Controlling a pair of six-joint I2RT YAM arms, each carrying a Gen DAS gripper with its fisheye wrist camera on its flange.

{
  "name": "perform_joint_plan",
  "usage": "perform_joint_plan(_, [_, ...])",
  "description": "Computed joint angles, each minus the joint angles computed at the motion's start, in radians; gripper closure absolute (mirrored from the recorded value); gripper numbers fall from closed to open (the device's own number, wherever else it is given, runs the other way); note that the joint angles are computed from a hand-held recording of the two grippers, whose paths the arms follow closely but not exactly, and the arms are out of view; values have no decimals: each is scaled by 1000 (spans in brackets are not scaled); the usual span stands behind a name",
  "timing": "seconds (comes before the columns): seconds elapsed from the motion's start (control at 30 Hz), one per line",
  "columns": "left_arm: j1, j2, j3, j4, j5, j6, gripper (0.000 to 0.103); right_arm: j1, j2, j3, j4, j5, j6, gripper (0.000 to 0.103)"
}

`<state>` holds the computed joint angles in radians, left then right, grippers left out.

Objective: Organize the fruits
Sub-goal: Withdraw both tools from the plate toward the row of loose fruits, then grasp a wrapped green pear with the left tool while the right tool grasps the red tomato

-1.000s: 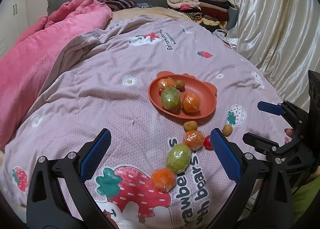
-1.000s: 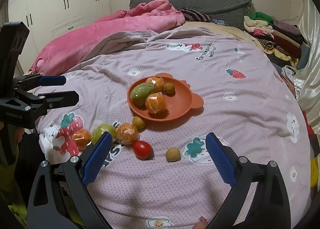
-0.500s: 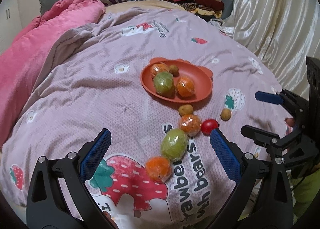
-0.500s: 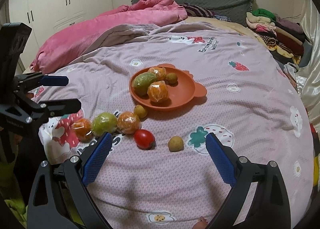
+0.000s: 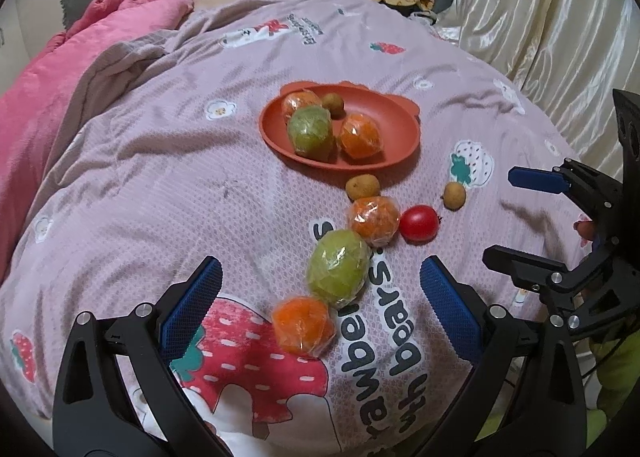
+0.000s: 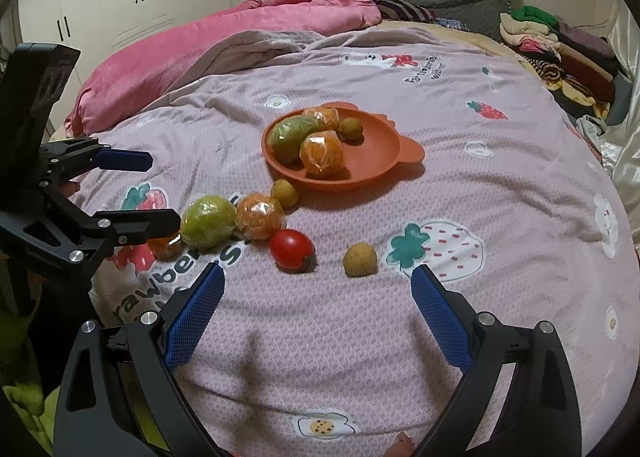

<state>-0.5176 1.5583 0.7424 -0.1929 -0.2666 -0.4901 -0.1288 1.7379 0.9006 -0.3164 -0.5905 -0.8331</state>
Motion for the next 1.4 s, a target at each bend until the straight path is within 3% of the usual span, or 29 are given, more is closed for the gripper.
perform_joint_plan(0.4, [11, 115, 39, 51, 46, 69, 11, -6, 60, -3, 6, 16, -33, 9])
perform_joint_plan(0.73, [40, 206, 75, 77, 99, 124, 41, 15, 93, 12, 5, 19, -38, 11])
perform_joint_plan(1.07, [68, 223, 63, 116, 140, 144, 70, 64, 108, 34, -3, 17, -29, 37])
perform_joint_plan(1.17, [80, 216, 54, 129, 162, 149, 71, 86, 123, 47, 0, 23, -28, 50])
perform_joint_plan(1.4, [91, 200, 40, 140, 182, 147, 71, 141, 167, 59, 53, 70, -23, 66])
